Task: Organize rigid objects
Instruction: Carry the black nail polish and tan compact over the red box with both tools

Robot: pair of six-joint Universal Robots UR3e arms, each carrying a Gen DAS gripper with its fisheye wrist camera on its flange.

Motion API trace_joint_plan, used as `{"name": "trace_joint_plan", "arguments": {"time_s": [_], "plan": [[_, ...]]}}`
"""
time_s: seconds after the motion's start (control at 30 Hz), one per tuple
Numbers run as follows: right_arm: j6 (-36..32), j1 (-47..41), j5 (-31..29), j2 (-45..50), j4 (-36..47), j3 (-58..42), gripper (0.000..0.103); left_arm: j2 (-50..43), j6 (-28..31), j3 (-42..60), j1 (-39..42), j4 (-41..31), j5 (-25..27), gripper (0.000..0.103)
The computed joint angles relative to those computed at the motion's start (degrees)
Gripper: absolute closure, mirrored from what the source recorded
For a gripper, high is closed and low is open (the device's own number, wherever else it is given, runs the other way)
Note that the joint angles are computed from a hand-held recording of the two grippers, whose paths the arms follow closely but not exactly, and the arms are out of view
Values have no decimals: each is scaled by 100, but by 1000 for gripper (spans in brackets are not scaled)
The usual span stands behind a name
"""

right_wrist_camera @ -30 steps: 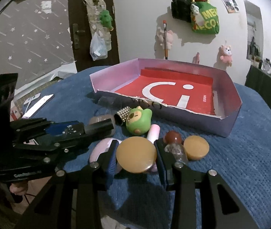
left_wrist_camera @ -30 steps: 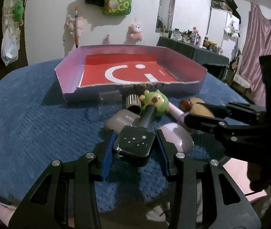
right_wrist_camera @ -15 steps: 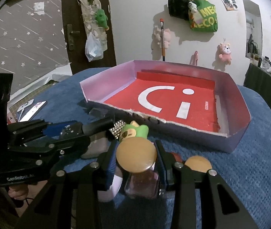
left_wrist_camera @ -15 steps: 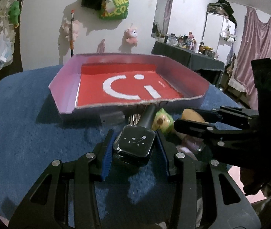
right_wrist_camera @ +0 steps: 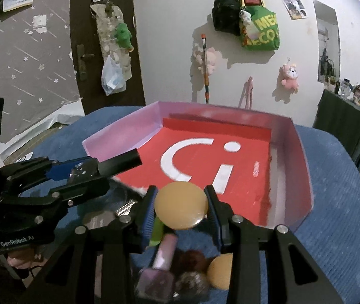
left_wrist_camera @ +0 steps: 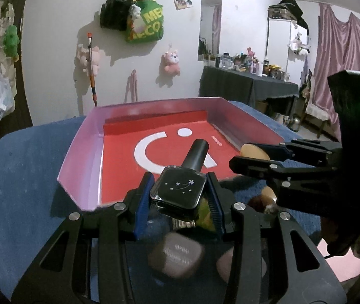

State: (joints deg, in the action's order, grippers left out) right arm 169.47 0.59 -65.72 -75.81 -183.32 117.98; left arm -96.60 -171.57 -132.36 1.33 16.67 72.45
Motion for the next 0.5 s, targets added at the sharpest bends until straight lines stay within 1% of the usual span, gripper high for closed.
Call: {"name": "trace_joint_plan", "arguments": {"time_s": [0.2,0.3,0.5], "plan": [[34,-225,237,268,874,-809,63,-269,-91,743,49,-560,1,64],[-1,-227,126,442,1283,-1252,63,-480,-109,1267,76,-1037,9,64],[34,-232,30,797,1896,-1998,63,-1038,-173,2206,-114,-1675,350,64]]}}
